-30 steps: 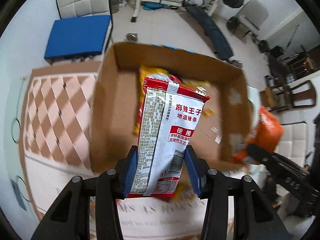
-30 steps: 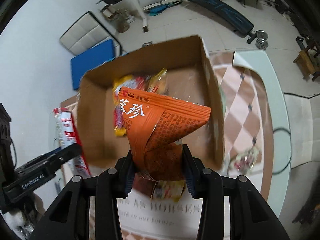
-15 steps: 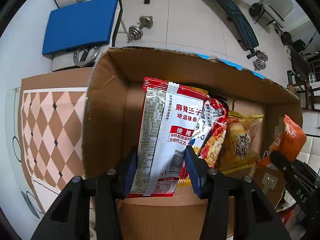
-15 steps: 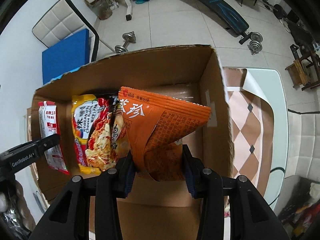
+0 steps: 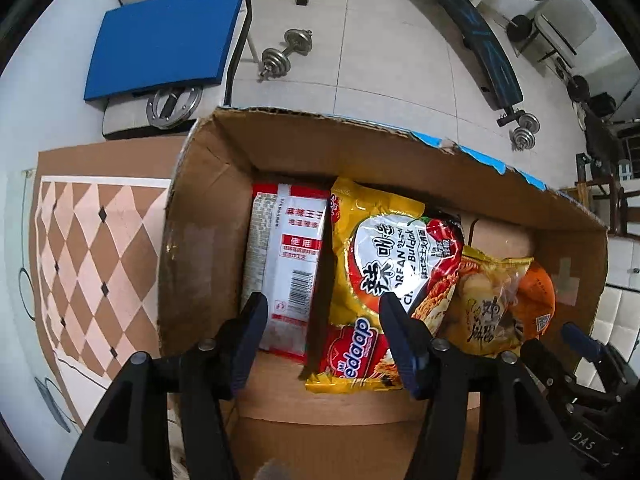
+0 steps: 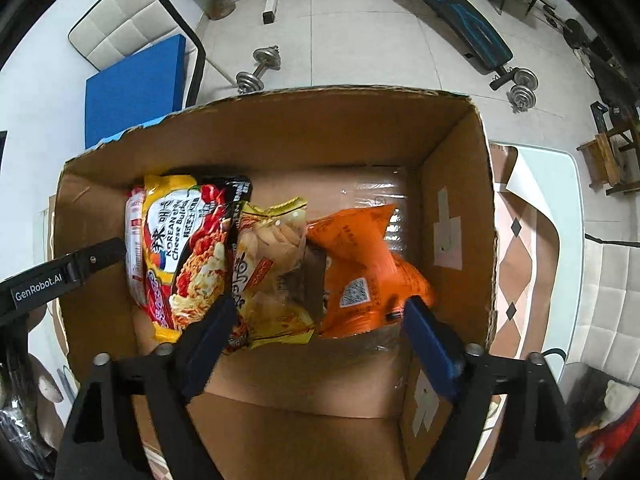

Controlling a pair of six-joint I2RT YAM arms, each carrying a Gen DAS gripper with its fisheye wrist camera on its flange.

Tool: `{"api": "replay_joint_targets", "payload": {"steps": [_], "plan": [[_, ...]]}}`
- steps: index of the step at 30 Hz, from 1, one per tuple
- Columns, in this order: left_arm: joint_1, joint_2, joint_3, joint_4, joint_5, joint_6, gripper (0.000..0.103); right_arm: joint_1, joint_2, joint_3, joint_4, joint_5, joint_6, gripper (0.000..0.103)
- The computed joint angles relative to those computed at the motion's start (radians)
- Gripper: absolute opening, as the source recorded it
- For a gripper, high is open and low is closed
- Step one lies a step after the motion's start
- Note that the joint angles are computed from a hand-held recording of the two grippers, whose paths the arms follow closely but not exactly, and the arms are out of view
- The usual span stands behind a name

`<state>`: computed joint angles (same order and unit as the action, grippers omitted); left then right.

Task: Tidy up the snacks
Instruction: 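Carry both packs into the box and open both grippers, then grasp the white bread bag with right gripper while left grasps Franzzi biscuit pack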

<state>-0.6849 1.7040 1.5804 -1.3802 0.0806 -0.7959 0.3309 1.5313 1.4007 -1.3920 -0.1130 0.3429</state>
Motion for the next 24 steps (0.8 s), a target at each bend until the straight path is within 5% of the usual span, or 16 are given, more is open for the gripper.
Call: {"api": "replay_joint_targets", "payload": {"steps": [4, 8, 18, 24], "plan": [[-0.021, -0.034, -0.016, -0.007, -0.012, -0.011, 0.056, 0.010, -0.034, -0.015, -0.012, -0.010, 0.018, 0.093], [-0.051, -0.072, -0.029, -0.012, -0.023, -0.023, 0.080, 0.044, -0.086, -0.032, -0.032, 0.017, 0.037, 0.095], [-0.227, -0.227, -0.024, -0.033, -0.125, -0.139, 0.083, 0.180, -0.280, -0.049, -0.086, 0.031, 0.200, 0.098], [-0.389, -0.329, -0.019, -0.118, -0.237, -0.321, 0.083, 0.344, -0.431, -0.047, -0.142, 0.055, 0.411, 0.098]]}}
